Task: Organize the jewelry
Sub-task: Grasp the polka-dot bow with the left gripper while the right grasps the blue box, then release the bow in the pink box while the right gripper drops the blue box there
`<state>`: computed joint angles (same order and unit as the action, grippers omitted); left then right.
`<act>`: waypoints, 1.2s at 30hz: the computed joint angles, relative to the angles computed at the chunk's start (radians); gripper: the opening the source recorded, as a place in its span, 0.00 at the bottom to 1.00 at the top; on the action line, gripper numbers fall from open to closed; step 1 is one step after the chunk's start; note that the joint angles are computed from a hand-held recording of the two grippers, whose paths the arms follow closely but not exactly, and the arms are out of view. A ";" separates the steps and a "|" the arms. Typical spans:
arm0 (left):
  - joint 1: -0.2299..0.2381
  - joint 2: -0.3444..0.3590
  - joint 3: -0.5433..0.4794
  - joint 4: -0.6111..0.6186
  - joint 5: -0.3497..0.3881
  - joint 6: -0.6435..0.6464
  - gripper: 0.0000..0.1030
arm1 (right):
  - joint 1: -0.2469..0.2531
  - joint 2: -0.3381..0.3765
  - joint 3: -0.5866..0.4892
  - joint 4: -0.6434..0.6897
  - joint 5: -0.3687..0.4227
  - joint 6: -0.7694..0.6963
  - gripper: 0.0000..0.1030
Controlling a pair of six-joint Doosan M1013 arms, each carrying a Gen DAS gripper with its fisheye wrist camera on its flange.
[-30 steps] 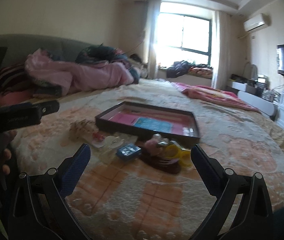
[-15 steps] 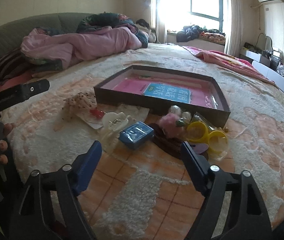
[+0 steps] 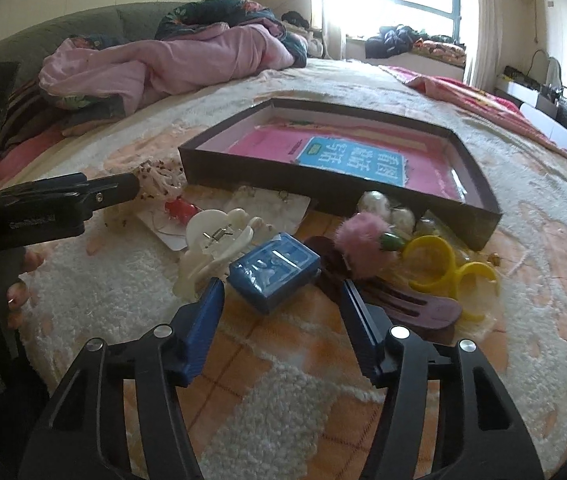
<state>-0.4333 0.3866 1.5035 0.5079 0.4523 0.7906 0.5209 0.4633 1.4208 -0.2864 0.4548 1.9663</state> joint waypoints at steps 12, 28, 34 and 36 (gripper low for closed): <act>0.044 0.042 -0.043 -0.286 -0.011 0.225 0.62 | -0.013 0.035 -0.049 0.144 0.005 -0.135 0.45; 0.037 -0.017 0.010 -0.240 -0.101 0.206 0.10 | -0.017 -0.013 0.020 0.186 -0.077 -0.154 0.42; 0.020 -0.029 0.007 -0.318 -0.100 0.307 0.10 | -0.030 -0.047 0.047 0.234 -0.109 -0.162 0.42; 0.016 -0.030 0.005 -0.334 -0.106 0.330 0.10 | -0.036 -0.059 0.055 0.247 -0.120 -0.160 0.42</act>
<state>-0.4173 0.3567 1.5081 0.1736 0.3460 1.1205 0.4849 0.4045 1.4762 -0.0398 0.3351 1.8063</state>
